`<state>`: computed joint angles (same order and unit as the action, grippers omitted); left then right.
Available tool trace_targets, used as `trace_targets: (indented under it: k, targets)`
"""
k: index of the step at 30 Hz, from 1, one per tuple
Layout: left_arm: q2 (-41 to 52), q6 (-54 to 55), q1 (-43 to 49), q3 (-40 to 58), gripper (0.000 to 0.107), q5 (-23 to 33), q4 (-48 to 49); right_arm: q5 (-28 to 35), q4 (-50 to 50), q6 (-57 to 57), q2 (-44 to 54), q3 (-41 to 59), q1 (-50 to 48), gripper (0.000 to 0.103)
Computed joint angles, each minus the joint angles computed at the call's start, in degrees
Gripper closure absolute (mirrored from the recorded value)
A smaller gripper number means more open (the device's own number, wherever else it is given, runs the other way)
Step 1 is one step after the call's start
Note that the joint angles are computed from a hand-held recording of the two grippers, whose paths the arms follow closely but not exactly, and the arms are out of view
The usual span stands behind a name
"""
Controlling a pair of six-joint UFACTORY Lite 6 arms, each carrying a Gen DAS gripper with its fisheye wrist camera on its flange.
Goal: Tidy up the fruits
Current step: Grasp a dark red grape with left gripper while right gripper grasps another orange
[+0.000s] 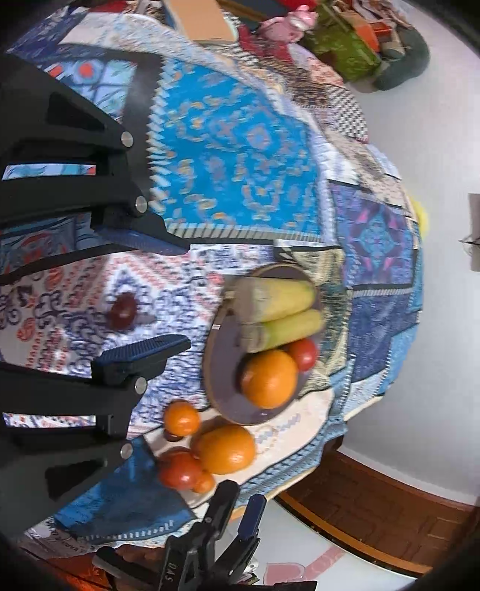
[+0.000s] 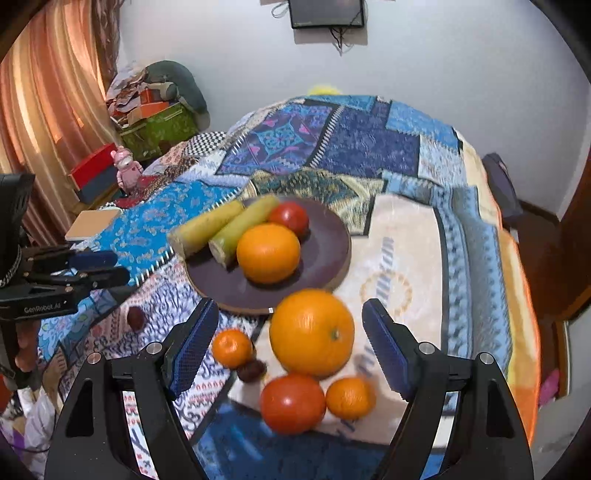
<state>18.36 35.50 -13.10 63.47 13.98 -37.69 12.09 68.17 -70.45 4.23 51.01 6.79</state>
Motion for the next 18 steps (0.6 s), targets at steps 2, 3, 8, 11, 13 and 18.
trace_targets:
  k: [2,3,8,11,13,18]
  targets:
    - [-0.41,2.39,-0.06,-2.24,0.062,-0.36,-2.60,-0.40,2.17,-1.96,0.15,-1.36,-0.16,0.025]
    - [-0.41,3.90,-0.05,-3.15,0.062,-0.38,-4.18,-0.39,3.04,-2.82,0.68,-1.60,-0.42,0.025]
    - [-0.34,11.79,-0.63,-6.45,0.062,-0.92,-12.00,-0.13,7.45,-6.93,3.27,-2.20,-1.92,0.025]
    - [0.20,14.69,-1.18,-7.23,0.063,-1.20,-14.87,0.77,7.84,-7.16,6.21,-0.47,-2.65,0.025]
    - [0.62,15.93,-1.60,-7.47,0.066,-1.67,-16.19,0.91,8.57,-7.58,7.60,0.33,-2.73,0.025]
    - [1.47,18.04,-2.31,-7.45,0.073,-3.81,-17.96,2.38,10.39,-8.57,10.69,2.42,-3.17,0.025]
